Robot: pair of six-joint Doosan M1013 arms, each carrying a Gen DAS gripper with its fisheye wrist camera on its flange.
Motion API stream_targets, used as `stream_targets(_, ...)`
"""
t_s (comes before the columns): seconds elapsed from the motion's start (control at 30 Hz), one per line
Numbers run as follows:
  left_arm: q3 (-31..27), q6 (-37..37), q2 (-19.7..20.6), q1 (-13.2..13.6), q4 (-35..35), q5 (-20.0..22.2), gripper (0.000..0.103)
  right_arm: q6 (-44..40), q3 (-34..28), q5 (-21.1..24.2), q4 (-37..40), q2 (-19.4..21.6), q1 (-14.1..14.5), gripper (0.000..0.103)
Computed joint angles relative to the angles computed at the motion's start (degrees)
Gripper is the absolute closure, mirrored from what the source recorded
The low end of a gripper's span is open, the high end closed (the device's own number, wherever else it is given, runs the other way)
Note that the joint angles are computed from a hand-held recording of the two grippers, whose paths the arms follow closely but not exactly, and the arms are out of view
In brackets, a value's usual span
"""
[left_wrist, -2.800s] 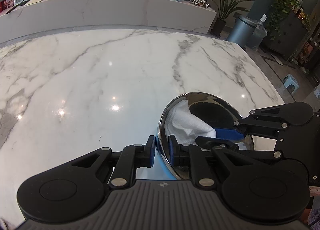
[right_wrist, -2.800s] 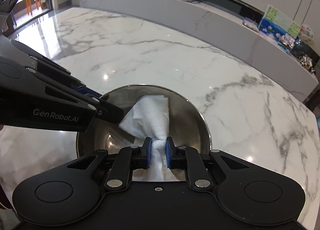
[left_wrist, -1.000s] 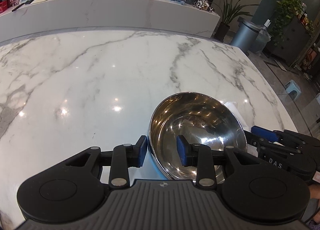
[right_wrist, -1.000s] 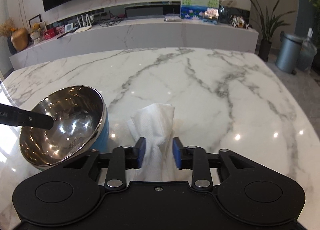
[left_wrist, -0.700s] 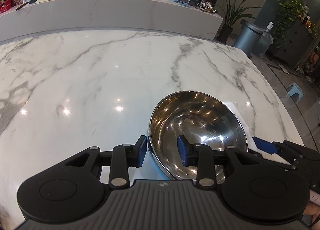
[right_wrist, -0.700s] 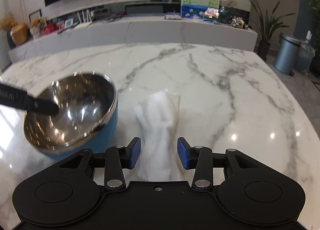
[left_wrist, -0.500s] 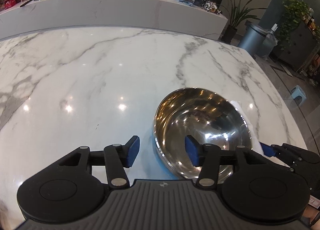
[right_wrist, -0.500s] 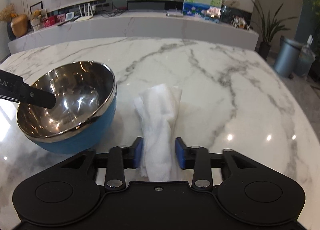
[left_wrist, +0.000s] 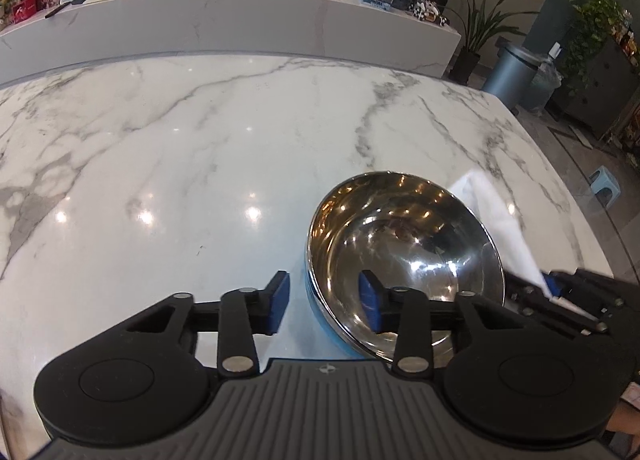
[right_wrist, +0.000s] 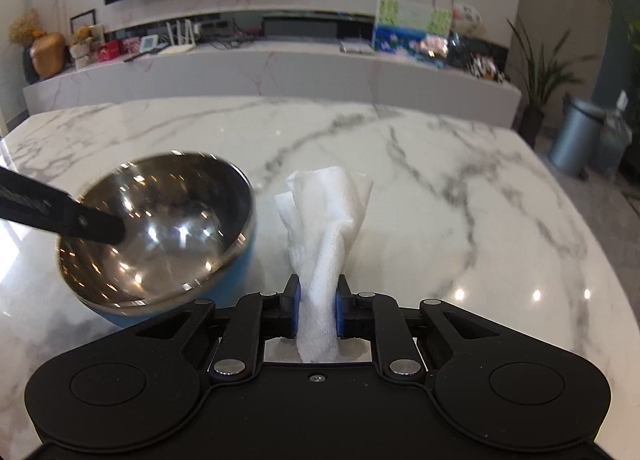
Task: Clean bowl
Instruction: 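Set the bowl upright on the table with the left tool while the right tool holds the cloth beside it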
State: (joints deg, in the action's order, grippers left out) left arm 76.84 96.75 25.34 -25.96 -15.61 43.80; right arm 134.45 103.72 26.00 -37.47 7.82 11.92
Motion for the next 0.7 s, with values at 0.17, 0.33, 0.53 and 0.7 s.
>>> stream_targets(0.17,0.05,0.27,-0.06,-0.45,1.26,0.07,0.076,-3.01,-0.22,-1.65,-0.25,-0.15,0.06,0.090)
stream_targets(0.33,0.08,1.57,-0.13,-0.51,1.41,-0.40,0.080,-9.49,-0.29,-3.33,2.89,-0.13,-0.30,0.090)
stream_targets(0.53,-0.39,1.95,0.19,-0.31,1.32,0.00,0.080,-15.53,-0.65,-3.00,7.09,0.29,-0.73,0.090)
stream_targets(0.7,-0.70,2.60,0.49,-0.09,1.57,0.14,0.080,-21.01,-1.14,-1.69,12.44,0.88,-0.99,0.090)
